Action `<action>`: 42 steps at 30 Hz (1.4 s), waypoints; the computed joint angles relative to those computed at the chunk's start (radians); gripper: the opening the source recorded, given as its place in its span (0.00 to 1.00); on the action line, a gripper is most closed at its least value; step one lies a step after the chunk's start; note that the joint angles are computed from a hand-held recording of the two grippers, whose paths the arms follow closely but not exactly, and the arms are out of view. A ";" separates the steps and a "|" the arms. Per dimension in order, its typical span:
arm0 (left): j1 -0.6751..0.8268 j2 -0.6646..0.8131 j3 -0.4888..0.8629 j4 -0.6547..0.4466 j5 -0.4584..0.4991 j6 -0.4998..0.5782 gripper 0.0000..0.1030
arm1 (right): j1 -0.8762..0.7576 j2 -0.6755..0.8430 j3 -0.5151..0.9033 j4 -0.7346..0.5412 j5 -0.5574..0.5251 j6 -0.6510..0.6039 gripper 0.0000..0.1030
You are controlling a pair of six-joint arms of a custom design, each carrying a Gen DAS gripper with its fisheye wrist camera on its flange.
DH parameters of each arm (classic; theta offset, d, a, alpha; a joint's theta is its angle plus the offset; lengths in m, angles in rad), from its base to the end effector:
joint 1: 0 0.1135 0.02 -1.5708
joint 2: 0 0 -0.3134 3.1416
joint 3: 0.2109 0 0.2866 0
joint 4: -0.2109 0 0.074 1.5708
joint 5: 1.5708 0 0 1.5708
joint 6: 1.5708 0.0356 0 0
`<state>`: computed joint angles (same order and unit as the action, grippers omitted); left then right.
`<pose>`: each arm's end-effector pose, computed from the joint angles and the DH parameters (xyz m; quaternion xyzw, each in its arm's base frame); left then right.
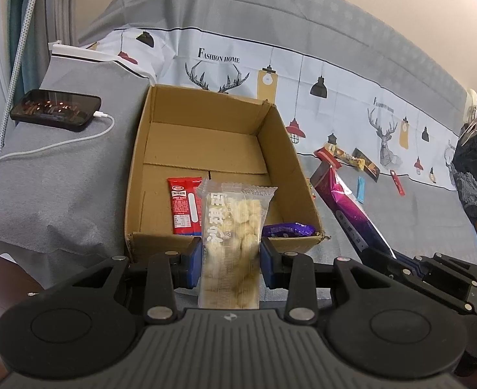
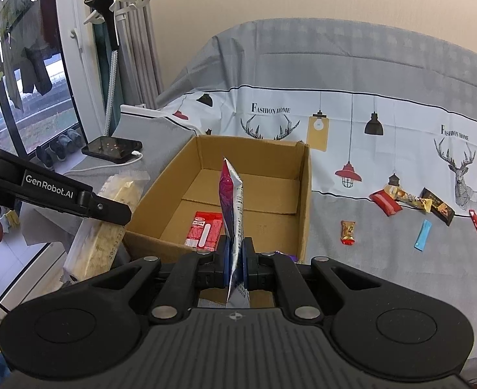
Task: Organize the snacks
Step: 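Carry the cracker pack and pink wrapper over the box with both tools, then lower both tools into the box and open them to release the snacks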
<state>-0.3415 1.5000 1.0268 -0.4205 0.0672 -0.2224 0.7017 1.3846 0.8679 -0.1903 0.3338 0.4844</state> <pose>0.3226 -0.1172 0.2664 0.0672 0.9404 -0.1228 0.3100 0.2497 0.1958 0.2653 -0.0280 0.8978 0.1056 0.4266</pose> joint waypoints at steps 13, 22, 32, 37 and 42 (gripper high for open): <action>0.042 0.078 0.075 0.011 -0.016 0.015 0.39 | -0.053 0.069 0.028 0.024 -0.036 -0.002 0.07; 0.056 0.188 0.191 0.017 -0.032 0.026 0.39 | -0.118 0.160 0.080 0.062 -0.088 -0.036 0.07; 0.060 0.375 0.391 -0.004 -0.044 0.057 0.39 | -0.194 0.305 0.184 0.100 -0.154 -0.080 0.07; 0.058 0.487 0.513 -0.032 -0.048 0.077 0.39 | -0.225 0.393 0.252 0.106 -0.188 -0.099 0.07; 0.059 0.587 0.620 -0.062 -0.045 0.099 0.39 | -0.255 0.480 0.318 0.112 -0.220 -0.101 0.07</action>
<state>-0.2823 2.0874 1.6468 -0.4822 0.0219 -0.1235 0.4463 1.8643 1.1857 -0.0788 0.1141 0.3838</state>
